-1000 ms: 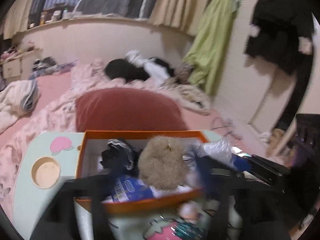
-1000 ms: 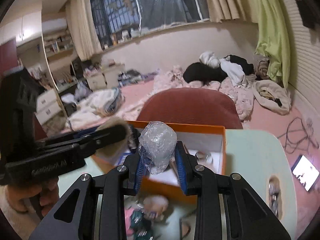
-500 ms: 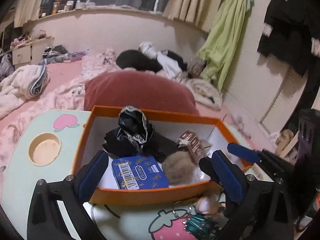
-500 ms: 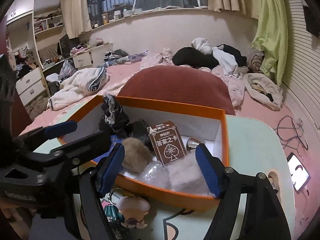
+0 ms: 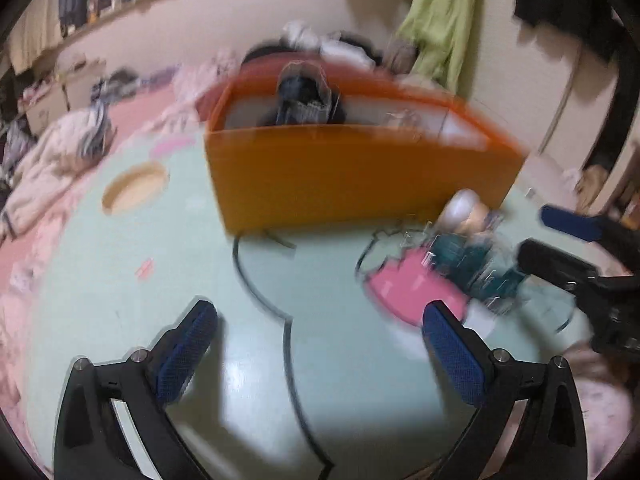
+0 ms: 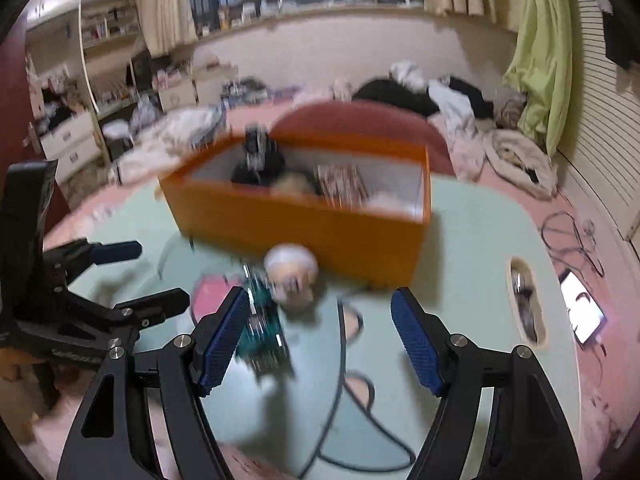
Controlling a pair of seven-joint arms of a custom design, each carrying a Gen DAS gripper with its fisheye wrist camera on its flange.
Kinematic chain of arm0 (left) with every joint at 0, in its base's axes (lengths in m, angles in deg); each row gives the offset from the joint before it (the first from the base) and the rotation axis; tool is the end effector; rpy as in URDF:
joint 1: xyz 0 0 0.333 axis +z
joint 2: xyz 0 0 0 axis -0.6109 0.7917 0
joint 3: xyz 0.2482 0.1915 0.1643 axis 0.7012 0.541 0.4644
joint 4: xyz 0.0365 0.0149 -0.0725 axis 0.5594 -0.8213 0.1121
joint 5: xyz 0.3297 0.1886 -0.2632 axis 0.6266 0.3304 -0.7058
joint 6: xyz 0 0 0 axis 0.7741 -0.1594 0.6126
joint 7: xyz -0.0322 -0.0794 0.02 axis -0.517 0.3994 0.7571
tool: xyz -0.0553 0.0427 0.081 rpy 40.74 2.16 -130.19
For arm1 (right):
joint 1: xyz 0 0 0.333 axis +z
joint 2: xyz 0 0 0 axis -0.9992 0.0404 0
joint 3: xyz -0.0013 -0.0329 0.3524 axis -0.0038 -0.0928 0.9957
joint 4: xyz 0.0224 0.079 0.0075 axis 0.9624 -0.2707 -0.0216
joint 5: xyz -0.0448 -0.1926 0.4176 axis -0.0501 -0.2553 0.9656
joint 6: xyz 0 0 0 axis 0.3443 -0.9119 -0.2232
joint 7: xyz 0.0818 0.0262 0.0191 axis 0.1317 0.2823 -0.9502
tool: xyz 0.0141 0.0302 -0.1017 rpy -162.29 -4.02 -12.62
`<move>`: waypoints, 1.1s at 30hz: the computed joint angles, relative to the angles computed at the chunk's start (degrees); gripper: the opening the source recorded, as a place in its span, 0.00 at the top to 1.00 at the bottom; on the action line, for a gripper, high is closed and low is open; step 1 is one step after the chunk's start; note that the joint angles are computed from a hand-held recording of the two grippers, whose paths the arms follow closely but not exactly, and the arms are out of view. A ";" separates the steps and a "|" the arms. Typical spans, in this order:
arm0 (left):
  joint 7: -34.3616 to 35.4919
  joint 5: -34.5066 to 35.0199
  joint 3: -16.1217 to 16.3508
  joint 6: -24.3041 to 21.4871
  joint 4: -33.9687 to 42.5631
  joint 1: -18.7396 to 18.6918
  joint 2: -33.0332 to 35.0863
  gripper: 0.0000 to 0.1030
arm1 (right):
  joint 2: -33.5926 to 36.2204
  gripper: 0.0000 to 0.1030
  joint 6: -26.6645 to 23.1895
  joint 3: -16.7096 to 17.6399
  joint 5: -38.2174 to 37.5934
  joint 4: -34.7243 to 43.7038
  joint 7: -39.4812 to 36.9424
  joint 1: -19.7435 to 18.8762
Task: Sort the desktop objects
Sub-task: 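Grasp the green toy car with the right tool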
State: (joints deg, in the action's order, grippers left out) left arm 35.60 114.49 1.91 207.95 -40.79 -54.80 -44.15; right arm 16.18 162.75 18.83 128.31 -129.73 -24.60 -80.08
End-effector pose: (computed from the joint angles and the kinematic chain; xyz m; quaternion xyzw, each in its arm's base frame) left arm 0.6217 -0.3088 0.3359 -0.6519 0.6669 -0.2671 0.2428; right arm 0.6479 0.0853 0.3632 -0.7819 0.4771 -0.1924 0.3522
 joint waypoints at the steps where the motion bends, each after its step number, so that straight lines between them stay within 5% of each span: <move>1: 1.52 -1.35 -0.67 -1.33 0.41 0.27 0.30 0.00 | 0.69 0.27 -0.18 -1.34 -5.61 -0.42 5.22 1.16; 2: 2.68 -2.35 -0.82 -1.45 0.65 0.34 0.43 0.00 | 0.85 0.19 -2.23 -1.20 -7.20 -0.20 7.50 0.31; 5: 2.21 -1.97 -0.34 -1.29 0.62 -0.15 0.39 0.00 | 2.40 0.15 -5.97 -2.71 -14.15 1.23 17.55 -0.11; 25: 0.64 -0.42 -0.07 -1.01 0.61 -0.30 0.34 0.00 | 1.56 0.15 -5.76 -0.37 -9.51 0.29 14.22 -2.39; 31: 0.55 -0.35 -0.06 -1.04 0.57 -0.33 0.27 0.00 | -1.17 0.26 -8.98 0.67 3.43 -0.89 -2.14 -3.16; 33: -0.15 0.05 0.12 -1.39 0.67 -0.50 0.28 0.00 | -1.23 0.40 -9.53 -0.08 1.34 -0.85 -3.39 -1.79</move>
State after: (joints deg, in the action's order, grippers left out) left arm 35.45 114.54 2.03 206.56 -40.12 -55.30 -43.87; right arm 14.94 153.22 18.75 129.65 -130.58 -27.99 -81.87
